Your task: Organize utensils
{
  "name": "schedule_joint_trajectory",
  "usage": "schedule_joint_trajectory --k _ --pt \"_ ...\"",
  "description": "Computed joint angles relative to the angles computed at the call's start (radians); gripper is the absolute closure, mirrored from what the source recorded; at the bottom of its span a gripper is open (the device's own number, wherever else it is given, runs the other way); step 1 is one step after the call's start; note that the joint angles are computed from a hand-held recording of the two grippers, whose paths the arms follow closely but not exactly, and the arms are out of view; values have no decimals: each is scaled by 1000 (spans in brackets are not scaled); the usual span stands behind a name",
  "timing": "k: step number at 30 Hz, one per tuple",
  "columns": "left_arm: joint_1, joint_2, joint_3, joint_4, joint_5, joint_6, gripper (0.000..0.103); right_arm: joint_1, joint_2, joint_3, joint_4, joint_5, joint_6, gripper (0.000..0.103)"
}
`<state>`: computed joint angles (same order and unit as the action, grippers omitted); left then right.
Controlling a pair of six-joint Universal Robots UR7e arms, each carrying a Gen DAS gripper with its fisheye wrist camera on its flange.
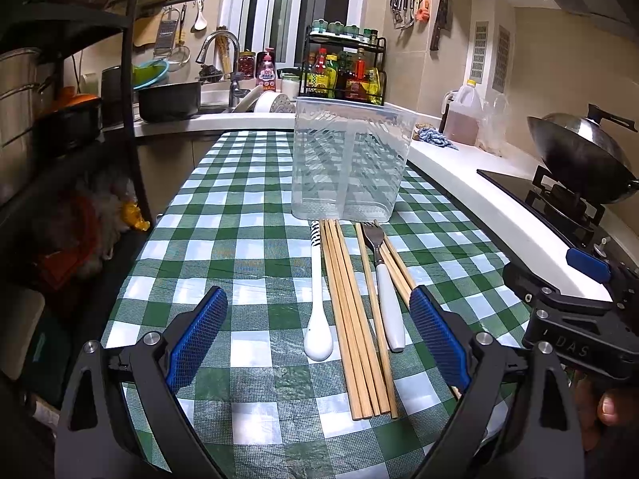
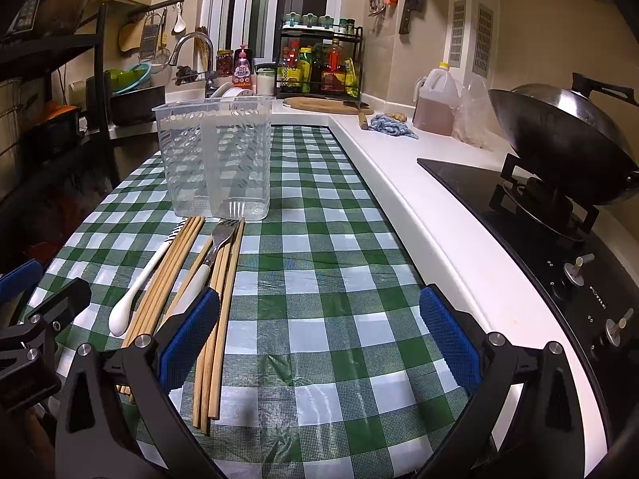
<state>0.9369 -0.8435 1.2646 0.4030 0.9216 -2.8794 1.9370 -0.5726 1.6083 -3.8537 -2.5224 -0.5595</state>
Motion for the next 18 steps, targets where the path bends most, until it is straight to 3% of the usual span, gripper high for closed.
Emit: schedule_joint_trajectory --k 10,15,18 --pt "3 -1 2 -3 5 2 14 -2 -1 -1 4 2 0 5" --pt "3 -2 2 -1 7 -6 18 -2 -2 2 10 0 5 5" --pt "7 3 -7 18 16 -19 23 -3 -6 9 31 3 27 10"
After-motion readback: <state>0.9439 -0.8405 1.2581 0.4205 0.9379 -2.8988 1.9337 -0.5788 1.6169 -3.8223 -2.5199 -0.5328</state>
